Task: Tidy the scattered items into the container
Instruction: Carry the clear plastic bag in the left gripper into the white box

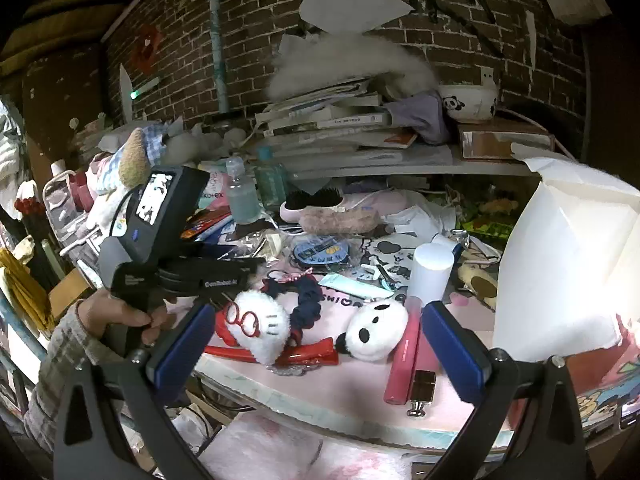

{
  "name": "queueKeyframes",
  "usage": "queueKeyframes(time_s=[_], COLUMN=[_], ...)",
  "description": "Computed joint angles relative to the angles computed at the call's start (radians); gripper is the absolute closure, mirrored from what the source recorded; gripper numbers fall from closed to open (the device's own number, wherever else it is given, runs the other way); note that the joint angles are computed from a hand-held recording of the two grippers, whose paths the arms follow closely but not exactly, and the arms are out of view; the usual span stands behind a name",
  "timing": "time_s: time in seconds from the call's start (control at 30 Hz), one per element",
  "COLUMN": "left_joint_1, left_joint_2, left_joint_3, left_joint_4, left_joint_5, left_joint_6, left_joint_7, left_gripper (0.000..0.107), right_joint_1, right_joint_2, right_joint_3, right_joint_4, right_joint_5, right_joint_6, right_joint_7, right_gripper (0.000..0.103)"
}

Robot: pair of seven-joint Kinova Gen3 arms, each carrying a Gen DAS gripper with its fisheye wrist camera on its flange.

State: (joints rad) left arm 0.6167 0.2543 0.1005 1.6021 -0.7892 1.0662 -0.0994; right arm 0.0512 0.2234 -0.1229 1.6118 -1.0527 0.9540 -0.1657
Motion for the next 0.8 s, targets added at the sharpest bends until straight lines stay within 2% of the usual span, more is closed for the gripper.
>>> queueKeyframes(time_s=[0.17,0.33,0.43,0.53,0.6,0.67,0.8], left_joint_1=[-0.005,0.020,0.026,0.016,0.029,-0.013,-0.131], left_joint_2=[-0.028,-0.046,-0.075,-0.085,-0.078,-0.062,0.015], left_joint_3=[0.005,0.024,0.042,0.060,0.047,0.101,0.286], left_joint_4=[0.018,-0.014,-0.030,-0.077,-0.130,-0.197,-0.369], left_joint_5=[0.011,-0.030,-0.056,-0.067,-0.063,-0.056,-0.080], left_joint_6=[-0.028,0.057,0.064,0.039,0.023,0.015,0.021], left_joint_7=[0.015,0.033,0.029,-0.027,-0.095,-0.176,-0.339], left_gripper=[0.093,0.093,0.093,0.093,0.093,0.093,0.093], right_joint_1=[-0.004,-0.003,-0.003,-0.004,-0.004,-0.004,0.004], right_joint_2=[0.003,0.006,0.007,0.008,0.011,0.016,0.022], right_joint_3=[-0.002,-0.007,-0.009,-0.009,-0.011,-0.011,-0.014], right_joint_4=[0.004,0.011,0.016,0.021,0.030,0.033,0.047], right_joint_5=[0.000,-0.011,-0.016,-0.019,-0.022,-0.018,-0.026], right_joint_6=[-0.019,-0.030,-0.036,-0.043,-0.047,-0.046,-0.040], right_joint_7=[0.002,0.013,0.021,0.025,0.035,0.040,0.063], right_gripper=[0.000,0.000,0.000,0.000,0.000,0.000,0.000])
